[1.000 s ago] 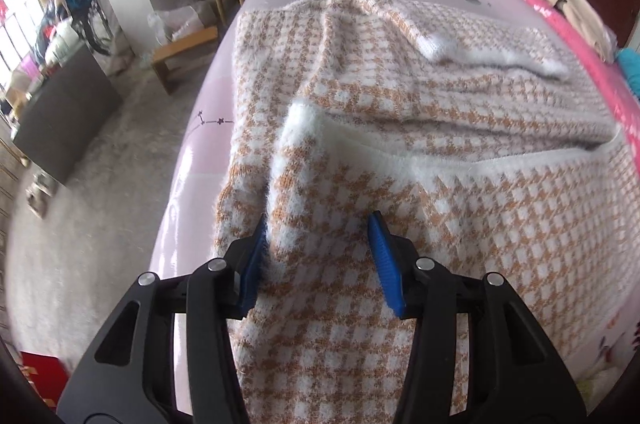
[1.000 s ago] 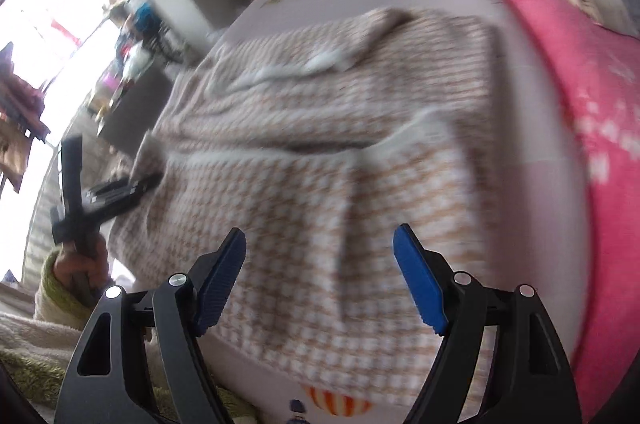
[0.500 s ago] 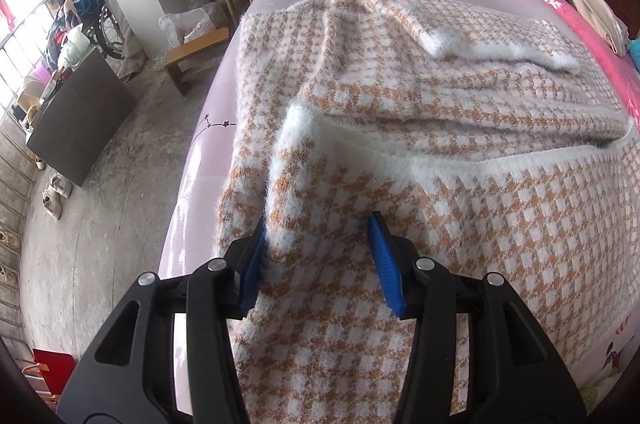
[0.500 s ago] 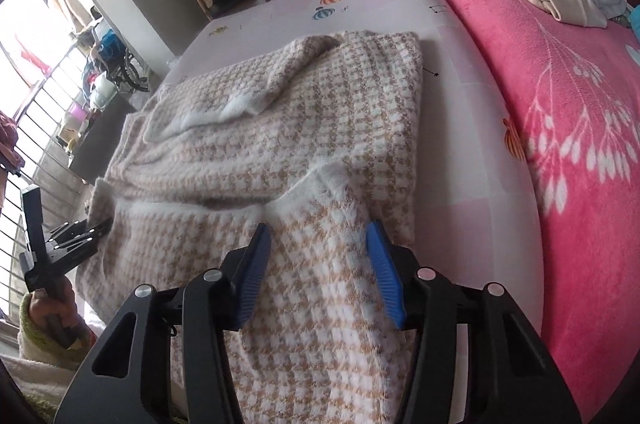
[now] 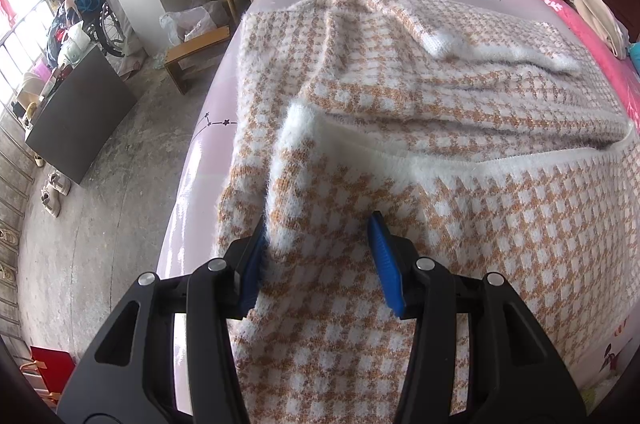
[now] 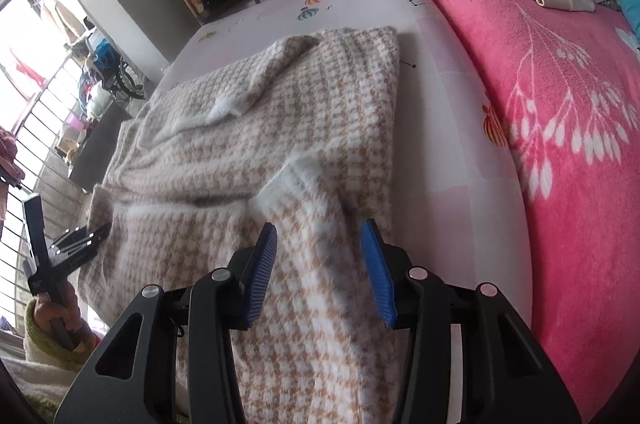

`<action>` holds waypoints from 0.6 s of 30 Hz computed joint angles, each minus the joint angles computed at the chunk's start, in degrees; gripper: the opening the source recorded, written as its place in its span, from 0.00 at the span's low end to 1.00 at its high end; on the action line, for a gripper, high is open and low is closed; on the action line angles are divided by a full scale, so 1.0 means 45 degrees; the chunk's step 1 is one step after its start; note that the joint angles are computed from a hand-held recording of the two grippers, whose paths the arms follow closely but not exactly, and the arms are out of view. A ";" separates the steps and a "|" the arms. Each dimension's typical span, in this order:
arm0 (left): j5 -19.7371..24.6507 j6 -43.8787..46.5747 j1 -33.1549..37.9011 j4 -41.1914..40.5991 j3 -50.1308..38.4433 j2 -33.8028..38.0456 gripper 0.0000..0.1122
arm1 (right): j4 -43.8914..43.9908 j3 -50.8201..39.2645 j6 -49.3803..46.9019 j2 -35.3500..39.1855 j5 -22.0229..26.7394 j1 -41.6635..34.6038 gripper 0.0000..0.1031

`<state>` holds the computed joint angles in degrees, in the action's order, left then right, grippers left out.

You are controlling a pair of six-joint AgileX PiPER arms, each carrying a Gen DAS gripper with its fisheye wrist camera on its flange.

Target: Fold large clothes

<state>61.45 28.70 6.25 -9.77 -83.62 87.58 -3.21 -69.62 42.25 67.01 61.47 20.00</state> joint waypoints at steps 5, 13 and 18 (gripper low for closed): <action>0.0196 0.0094 0.0161 -0.0213 -0.0142 0.0091 0.42 | 0.1340 0.0293 -0.1036 0.0382 -0.0320 -0.0467 0.42; 0.0183 0.0094 0.0152 -0.0170 -0.0148 0.0100 0.42 | 0.1507 0.0344 -0.0770 0.0071 0.0621 0.0272 0.42; 0.0117 0.0095 0.0132 -0.0122 -0.0099 0.0077 0.42 | 0.1135 -0.0041 -0.0774 0.0625 0.0805 0.0368 0.41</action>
<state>61.98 29.13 6.85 -10.32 -84.07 87.92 1.90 -69.80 38.76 69.82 65.10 21.66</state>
